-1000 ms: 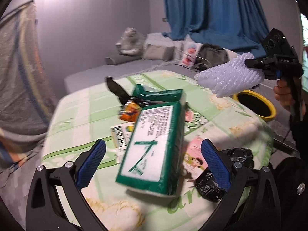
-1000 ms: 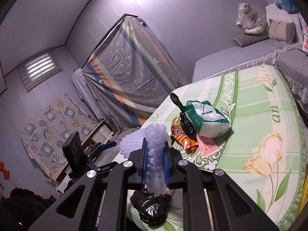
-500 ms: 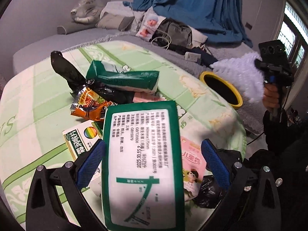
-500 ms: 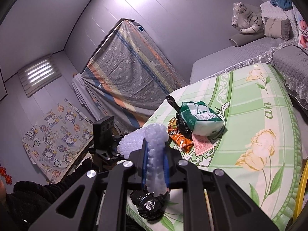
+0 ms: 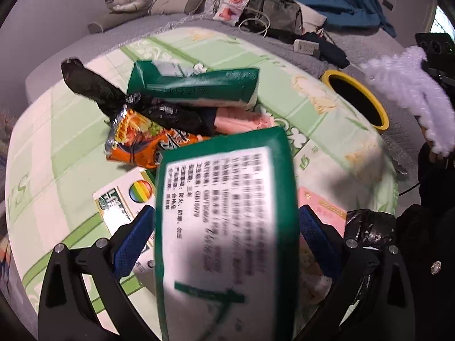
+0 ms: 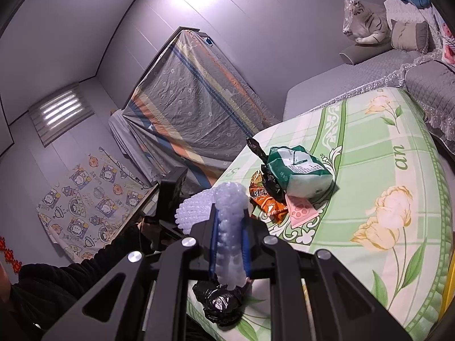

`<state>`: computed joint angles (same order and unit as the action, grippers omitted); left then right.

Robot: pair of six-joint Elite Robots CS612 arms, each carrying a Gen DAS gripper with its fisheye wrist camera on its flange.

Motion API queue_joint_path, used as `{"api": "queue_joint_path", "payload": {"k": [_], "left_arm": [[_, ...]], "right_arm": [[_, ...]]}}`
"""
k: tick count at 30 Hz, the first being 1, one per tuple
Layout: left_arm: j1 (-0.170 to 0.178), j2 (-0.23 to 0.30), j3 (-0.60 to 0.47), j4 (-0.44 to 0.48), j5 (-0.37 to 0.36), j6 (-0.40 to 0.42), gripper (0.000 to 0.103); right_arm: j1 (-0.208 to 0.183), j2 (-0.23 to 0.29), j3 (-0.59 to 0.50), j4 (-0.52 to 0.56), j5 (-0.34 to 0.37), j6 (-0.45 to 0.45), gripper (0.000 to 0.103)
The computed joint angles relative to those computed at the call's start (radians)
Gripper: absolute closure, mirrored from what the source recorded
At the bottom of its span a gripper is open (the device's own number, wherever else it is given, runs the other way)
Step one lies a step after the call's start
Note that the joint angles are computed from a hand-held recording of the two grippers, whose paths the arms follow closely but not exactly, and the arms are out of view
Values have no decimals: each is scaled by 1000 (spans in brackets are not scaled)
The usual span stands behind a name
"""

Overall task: Collect trash
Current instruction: 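Grasp the green tissue pack with the left gripper while the right gripper holds the foam net, then carry foam net and tissue pack over the bin and open both grippers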

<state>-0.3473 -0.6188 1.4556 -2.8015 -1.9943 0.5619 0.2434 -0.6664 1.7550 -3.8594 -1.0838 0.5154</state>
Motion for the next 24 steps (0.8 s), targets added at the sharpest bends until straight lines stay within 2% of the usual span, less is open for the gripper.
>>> {"api": "queue_joint_path", "payload": {"k": [2,4,5,7,8,12,16,20,22,24], "left_arm": [[-6,11,-28,86,21,-11,8],[-13,14,-20,65,47,-6,8],[-11,10,-14,56,29,7,9],[3,4,-7,42,-52,10,10],[7,2,-4,28,-70,5,20],[22,-7,17,-41,-97,-33,22],[31,-31,77,-207,-94,-95,22],[37,-64,150,-442,-130,-220,22],[28,-82,193,-581,-96,-300,22],[3,-105,241,-706,-4,-376,22]], "right_arm": [[-2,2,-1,0,2,7,90],[-4,2,2,-5,3,12,90],[-5,1,5,-8,1,15,90],[-7,0,9,-14,-3,17,90],[-7,-1,11,-14,-6,18,90],[-9,-2,17,-18,-5,24,90],[-8,-4,19,-20,-7,23,90],[-3,-11,24,-12,-26,16,90],[0,-16,29,-14,-48,15,90],[1,-19,34,-22,-71,26,90]]}}
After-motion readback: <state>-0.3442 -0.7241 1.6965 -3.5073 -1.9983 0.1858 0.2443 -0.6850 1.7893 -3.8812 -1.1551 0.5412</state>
